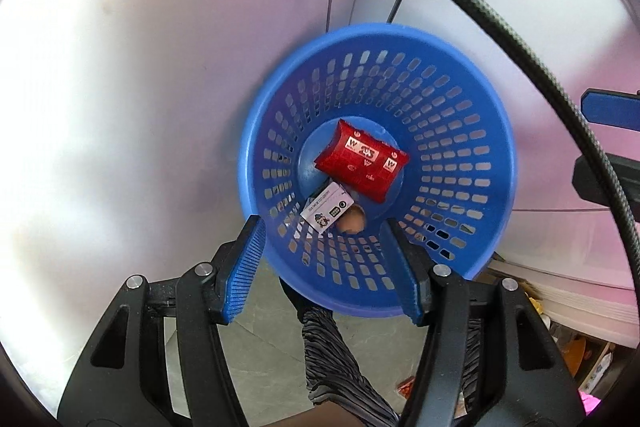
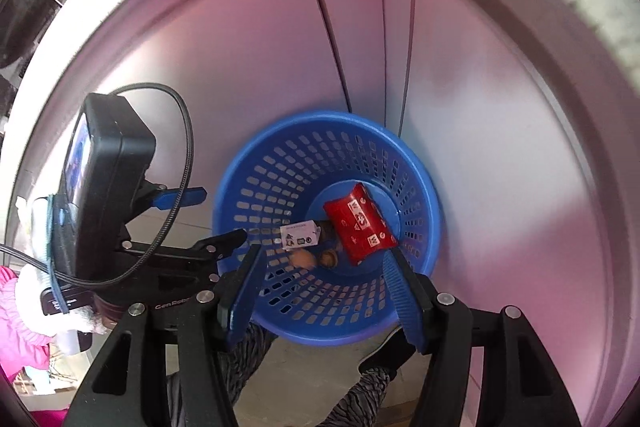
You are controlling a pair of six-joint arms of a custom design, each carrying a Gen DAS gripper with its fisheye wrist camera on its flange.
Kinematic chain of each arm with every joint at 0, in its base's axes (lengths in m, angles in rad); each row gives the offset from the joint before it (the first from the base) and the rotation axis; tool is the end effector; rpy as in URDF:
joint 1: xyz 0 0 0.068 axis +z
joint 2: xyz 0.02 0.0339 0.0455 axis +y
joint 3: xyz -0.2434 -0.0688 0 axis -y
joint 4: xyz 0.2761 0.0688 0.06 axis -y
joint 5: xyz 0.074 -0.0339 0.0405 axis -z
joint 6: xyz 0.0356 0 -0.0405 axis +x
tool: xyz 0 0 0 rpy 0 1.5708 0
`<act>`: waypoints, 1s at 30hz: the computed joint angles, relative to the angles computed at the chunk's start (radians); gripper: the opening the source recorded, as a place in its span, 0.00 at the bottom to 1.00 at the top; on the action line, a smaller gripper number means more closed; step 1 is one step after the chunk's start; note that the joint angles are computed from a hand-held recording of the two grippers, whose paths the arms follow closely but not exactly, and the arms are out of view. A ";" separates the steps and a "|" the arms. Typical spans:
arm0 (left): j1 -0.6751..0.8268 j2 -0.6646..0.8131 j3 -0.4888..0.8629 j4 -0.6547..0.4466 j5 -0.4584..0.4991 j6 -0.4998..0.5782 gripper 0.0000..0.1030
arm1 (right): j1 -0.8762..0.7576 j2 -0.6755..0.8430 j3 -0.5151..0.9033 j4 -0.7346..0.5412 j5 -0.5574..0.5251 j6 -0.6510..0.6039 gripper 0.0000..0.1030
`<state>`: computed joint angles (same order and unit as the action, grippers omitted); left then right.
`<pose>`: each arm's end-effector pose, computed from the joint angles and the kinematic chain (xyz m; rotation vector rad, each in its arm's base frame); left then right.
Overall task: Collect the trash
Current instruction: 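Open the left tool over the basket while the right tool releases the bread crust, then raise both tools back up over the cloth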
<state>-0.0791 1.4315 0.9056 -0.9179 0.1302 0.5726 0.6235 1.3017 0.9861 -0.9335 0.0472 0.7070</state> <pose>0.2678 -0.0259 0.1594 0.9668 2.8226 -0.1423 0.2210 0.1569 0.2155 0.1299 2.8475 0.2325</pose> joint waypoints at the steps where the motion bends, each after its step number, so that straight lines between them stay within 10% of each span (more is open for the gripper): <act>1: 0.003 -0.009 0.006 -0.010 0.003 0.003 0.59 | -0.001 -0.018 0.005 -0.015 0.001 -0.001 0.61; 19: 0.082 -0.151 0.264 -0.320 0.137 0.071 0.59 | 0.056 -0.198 0.228 -0.235 0.096 0.035 0.67; 30: 0.012 -0.044 0.614 -0.417 0.247 -0.070 0.59 | -0.064 -0.272 0.405 -0.351 0.158 -0.034 0.78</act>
<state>-0.0674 1.3874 1.5200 -1.3348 0.3768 0.5030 0.5591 1.0293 1.3912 -1.2847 0.2050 0.6728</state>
